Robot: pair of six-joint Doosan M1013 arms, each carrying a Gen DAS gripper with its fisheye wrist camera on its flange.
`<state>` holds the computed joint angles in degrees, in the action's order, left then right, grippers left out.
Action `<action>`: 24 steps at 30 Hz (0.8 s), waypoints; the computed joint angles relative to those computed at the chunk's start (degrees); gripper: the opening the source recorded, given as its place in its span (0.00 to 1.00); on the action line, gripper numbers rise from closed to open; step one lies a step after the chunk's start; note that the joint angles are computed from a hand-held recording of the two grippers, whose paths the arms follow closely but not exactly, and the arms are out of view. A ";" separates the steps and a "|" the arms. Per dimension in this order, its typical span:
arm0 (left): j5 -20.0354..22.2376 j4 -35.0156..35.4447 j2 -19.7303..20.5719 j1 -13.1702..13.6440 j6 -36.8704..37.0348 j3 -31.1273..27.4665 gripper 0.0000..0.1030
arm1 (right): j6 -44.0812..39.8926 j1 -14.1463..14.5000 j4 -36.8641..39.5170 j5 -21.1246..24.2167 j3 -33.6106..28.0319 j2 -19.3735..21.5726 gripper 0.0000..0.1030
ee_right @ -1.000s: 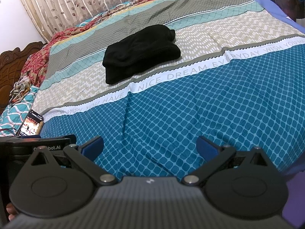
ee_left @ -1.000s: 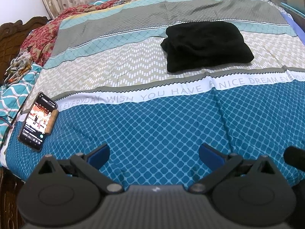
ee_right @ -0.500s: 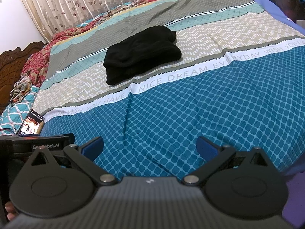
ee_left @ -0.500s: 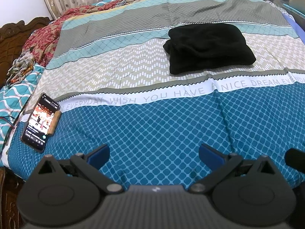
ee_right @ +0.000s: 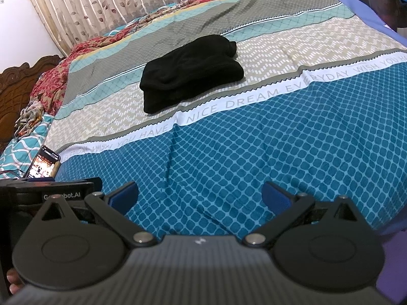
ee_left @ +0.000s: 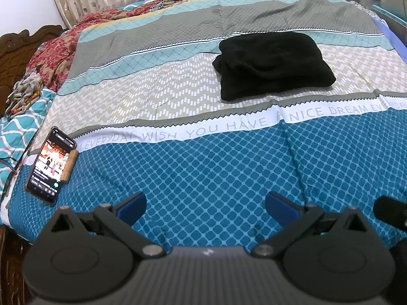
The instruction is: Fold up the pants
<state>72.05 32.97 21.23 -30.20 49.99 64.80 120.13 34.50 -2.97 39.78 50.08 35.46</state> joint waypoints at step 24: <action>1.74 -0.57 0.61 0.09 0.12 -0.54 1.00 | -0.26 -0.09 1.11 0.18 0.11 0.03 1.00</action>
<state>73.79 32.40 21.83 -30.11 50.11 64.27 119.87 34.41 -1.85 39.96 50.19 35.49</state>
